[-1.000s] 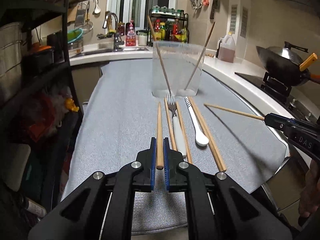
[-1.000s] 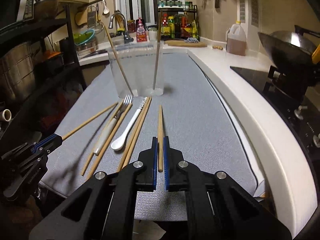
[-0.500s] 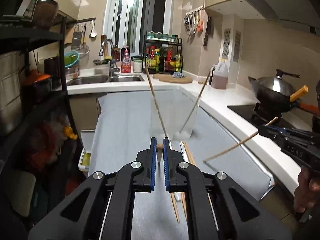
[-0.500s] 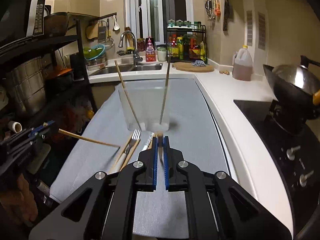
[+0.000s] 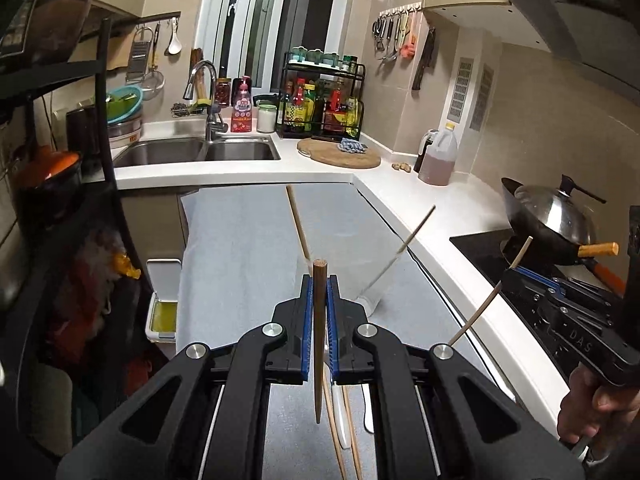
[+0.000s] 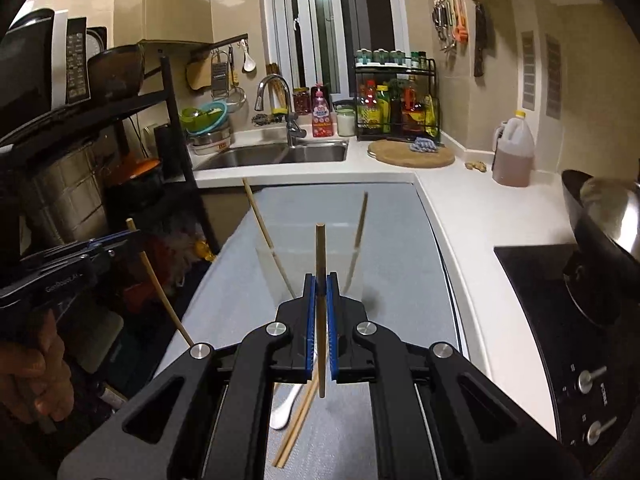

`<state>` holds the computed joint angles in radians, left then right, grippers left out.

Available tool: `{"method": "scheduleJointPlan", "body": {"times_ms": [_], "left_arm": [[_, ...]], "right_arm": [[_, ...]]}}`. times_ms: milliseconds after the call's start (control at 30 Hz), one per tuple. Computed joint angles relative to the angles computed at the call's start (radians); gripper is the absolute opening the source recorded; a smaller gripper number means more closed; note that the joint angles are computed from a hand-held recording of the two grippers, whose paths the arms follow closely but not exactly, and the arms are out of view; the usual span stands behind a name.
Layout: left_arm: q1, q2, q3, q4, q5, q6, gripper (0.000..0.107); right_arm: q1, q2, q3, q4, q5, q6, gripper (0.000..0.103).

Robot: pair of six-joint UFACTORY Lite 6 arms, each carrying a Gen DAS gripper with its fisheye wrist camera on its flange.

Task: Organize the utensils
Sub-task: 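Lift the left tool's chopstick over the cup while the right tool carries its chopstick there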

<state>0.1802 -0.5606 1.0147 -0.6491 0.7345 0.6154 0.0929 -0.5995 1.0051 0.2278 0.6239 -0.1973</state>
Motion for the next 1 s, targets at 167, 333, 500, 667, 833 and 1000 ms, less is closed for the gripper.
{"method": "scheduleJointPlan", "body": {"times_ms": [167, 333, 500, 667, 833, 1000], "left_arm": [[-0.02, 0.158, 0.23, 0.036, 0.041, -0.066, 0.007], [-0.08, 0.34, 0.508, 0.104, 0.04, -0.167, 0.007], [-0.135, 0.531, 0.779, 0.165, 0.046, -0.274, 0.007], [-0.198, 0.724, 0.999, 0.24, 0.021, -0.37, 0.007], [-0.251, 0.866, 1.058, 0.295, -0.009, -0.404, 0.007], [-0.277, 0.921, 0.966, 0.314, -0.05, -0.378, 0.007]], "right_arm": [[0.003, 0.15, 0.208, 0.028, 0.013, -0.018, 0.006], [0.017, 0.33, 0.467, 0.007, 0.017, -0.006, 0.006], [0.014, 0.501, 0.716, -0.01, 0.03, 0.001, 0.006], [0.027, 0.627, 0.842, -0.054, -0.032, 0.036, 0.006], [0.026, 0.741, 0.829, -0.039, -0.102, 0.012, 0.006], [0.005, 0.812, 0.774, 0.031, -0.122, -0.049, 0.006]]}}
